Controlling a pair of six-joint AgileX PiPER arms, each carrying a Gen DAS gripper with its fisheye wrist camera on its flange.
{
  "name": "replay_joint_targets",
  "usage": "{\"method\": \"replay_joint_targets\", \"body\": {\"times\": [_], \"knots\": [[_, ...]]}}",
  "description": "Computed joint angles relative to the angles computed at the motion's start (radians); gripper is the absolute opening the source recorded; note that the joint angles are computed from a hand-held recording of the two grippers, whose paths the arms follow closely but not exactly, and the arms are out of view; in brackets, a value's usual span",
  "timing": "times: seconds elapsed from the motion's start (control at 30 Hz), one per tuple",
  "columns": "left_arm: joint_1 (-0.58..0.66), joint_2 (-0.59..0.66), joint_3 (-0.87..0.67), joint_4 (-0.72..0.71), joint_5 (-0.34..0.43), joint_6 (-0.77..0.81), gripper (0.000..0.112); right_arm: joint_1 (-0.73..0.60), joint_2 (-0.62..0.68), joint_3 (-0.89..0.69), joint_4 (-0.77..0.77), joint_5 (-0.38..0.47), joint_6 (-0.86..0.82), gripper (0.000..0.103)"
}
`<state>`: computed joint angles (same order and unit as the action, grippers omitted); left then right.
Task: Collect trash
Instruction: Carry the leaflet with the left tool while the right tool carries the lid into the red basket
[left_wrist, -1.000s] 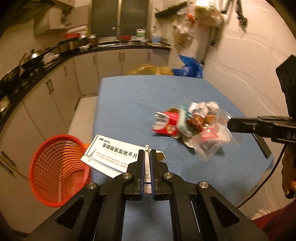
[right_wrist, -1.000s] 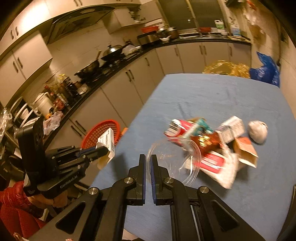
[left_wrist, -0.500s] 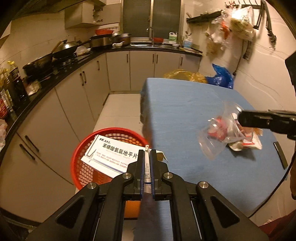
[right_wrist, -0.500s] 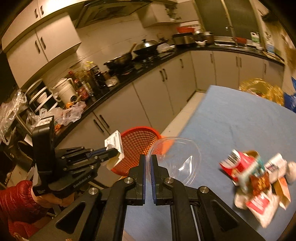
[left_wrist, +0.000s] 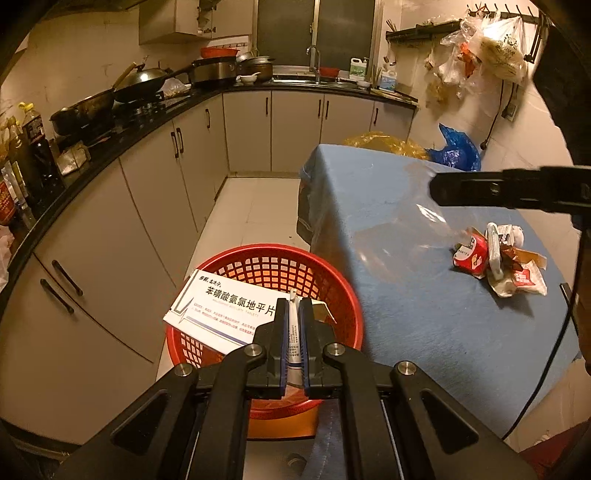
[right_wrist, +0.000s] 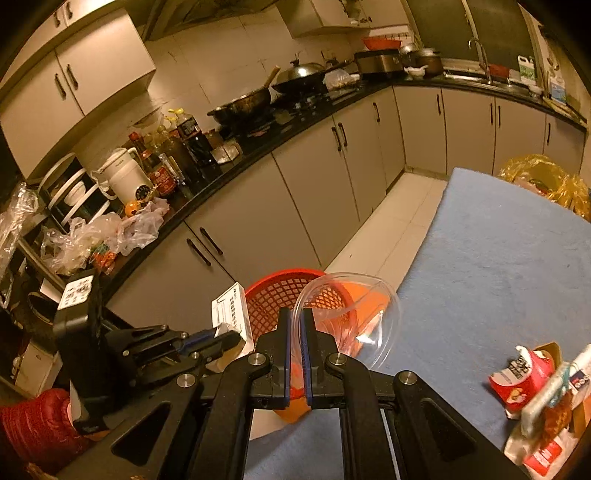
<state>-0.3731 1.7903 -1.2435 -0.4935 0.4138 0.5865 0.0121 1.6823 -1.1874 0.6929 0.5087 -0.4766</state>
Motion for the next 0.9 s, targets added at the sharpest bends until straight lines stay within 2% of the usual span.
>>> {"method": "replay_joint_targets", "body": {"times": [0.5, 0.53, 0.57, 0.63, 0.67, 0.73, 0.9], "knots": [[0.079, 0.076, -0.043, -0.116, 0.062, 0.157, 0.006, 0.077, 0.194, -0.192, -0.158, 0.012, 0.191, 0.006], [0.081, 0.076, -0.043, -0.119, 0.062, 0.159, 0.008, 0.076, 0.198, -0.198, -0.163, 0.016, 0.198, 0.006], [0.084, 0.077, -0.045, -0.126, 0.067, 0.164, 0.015, 0.078, 0.200, -0.203, -0.165, 0.018, 0.204, 0.006], [0.092, 0.075, -0.042, -0.152, 0.071, 0.188, 0.035, 0.073, 0.199, -0.205, -0.153, 0.020, 0.200, 0.022], [0.096, 0.071, -0.036, -0.162, 0.065, 0.200, 0.049, 0.072, 0.194, -0.201, -0.151, 0.016, 0.200, 0.023], [0.096, 0.056, -0.016, -0.186, 0.039, 0.222, 0.053, 0.067, 0.187, -0.200, -0.122, 0.024, 0.177, 0.023], [0.103, 0.032, -0.011, -0.193, 0.054, 0.222, 0.053, 0.064, 0.134, -0.164, -0.105, 0.009, 0.171, 0.023]]}}
